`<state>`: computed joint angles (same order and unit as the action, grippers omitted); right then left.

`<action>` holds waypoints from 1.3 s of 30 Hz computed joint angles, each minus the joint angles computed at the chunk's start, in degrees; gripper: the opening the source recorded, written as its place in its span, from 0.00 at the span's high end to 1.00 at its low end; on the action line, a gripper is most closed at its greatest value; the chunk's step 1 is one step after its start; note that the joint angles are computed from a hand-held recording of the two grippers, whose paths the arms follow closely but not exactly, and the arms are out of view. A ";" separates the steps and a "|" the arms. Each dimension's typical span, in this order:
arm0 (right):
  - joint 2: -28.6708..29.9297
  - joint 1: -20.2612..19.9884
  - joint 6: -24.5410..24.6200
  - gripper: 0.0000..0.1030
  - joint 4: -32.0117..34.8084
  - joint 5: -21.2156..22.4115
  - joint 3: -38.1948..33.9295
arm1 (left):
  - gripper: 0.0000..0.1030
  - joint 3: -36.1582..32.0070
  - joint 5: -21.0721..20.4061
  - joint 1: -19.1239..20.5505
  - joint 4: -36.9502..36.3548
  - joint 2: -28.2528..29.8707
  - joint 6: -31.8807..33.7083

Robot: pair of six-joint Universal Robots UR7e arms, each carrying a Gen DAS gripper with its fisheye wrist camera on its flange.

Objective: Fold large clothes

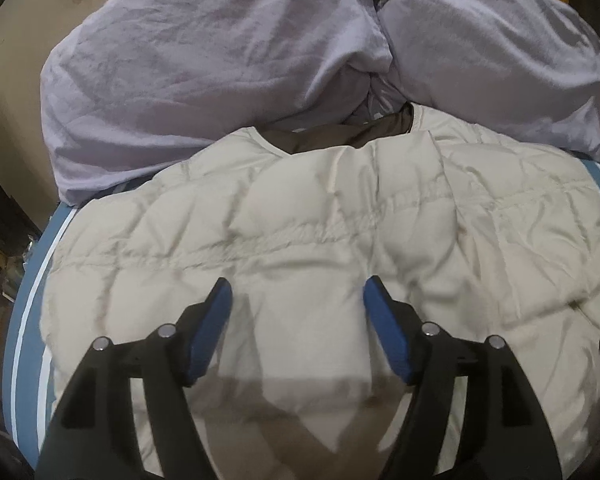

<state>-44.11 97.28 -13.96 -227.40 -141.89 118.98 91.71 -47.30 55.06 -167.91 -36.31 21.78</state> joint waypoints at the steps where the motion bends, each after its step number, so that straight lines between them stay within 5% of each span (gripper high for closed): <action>1: -0.28 0.32 -0.24 0.01 -0.47 -0.42 0.51 | 0.32 1.50 -0.48 0.08 -0.59 -1.43 0.47; 18: -5.29 0.63 0.04 0.01 -10.79 1.68 15.26 | 0.24 19.10 -5.93 6.98 -2.09 -23.69 -1.16; 26: -10.33 -2.50 7.41 0.01 -11.09 8.52 25.19 | 0.24 21.50 -7.99 11.60 2.54 -31.25 -1.09; 39: -11.53 -10.13 14.63 0.23 -13.59 20.25 34.40 | 0.25 24.05 -14.36 16.30 8.91 -36.04 -2.75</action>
<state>-55.64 87.16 0.67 -240.99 -121.64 153.37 115.76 -61.66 71.36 -159.00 -72.35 19.03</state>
